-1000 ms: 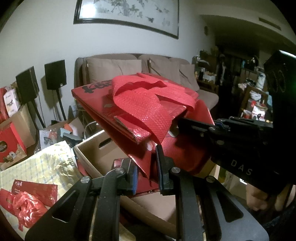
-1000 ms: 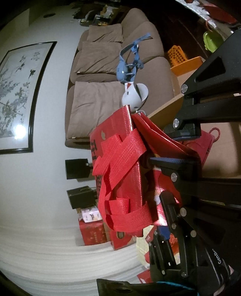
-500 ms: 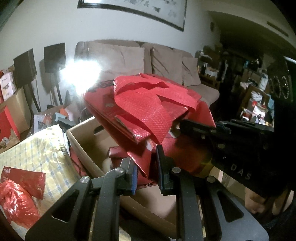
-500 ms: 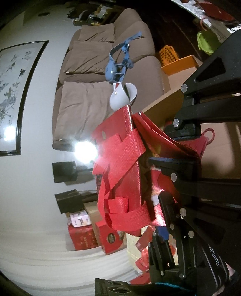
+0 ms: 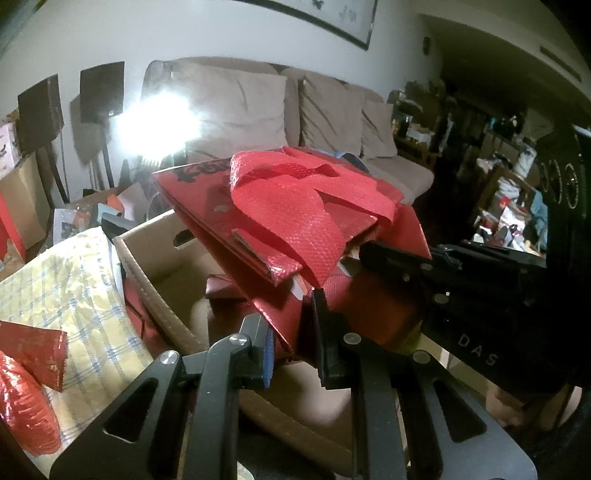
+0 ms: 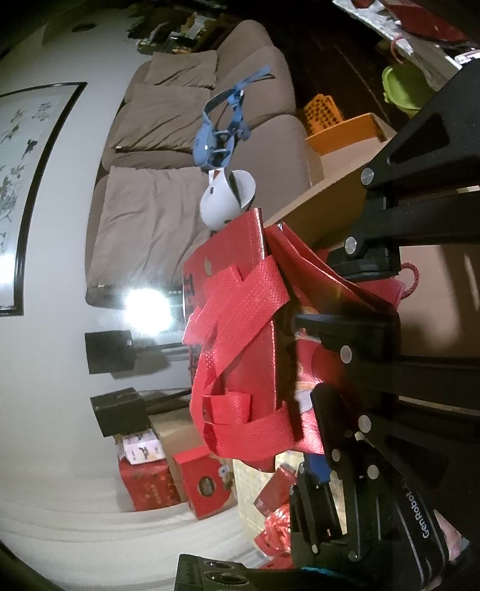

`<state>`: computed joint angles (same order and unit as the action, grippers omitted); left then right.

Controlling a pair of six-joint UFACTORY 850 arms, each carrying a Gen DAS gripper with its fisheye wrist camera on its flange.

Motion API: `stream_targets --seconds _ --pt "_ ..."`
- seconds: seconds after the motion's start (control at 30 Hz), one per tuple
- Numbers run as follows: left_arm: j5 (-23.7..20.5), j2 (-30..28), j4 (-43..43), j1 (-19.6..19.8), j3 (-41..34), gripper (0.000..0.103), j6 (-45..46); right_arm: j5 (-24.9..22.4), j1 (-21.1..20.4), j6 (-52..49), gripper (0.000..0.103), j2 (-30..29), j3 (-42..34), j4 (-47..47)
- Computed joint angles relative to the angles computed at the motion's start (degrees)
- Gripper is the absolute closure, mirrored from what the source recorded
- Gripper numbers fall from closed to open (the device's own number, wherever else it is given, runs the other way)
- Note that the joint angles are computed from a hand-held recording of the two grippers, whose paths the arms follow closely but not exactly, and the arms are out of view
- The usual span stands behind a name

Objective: Organize objects
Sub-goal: 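Move the held tote bag over the cardboard box with the right tool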

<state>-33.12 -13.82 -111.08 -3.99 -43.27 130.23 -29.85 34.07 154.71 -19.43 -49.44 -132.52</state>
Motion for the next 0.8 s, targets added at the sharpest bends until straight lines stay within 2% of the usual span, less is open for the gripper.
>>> stream_targets --seconds 0.8 --pt "1.21 -5.44 5.91 -1.08 -3.43 0.087 -5.86 3.22 -1.48 -4.11 0.089 -4.09 -2.05 4.67"
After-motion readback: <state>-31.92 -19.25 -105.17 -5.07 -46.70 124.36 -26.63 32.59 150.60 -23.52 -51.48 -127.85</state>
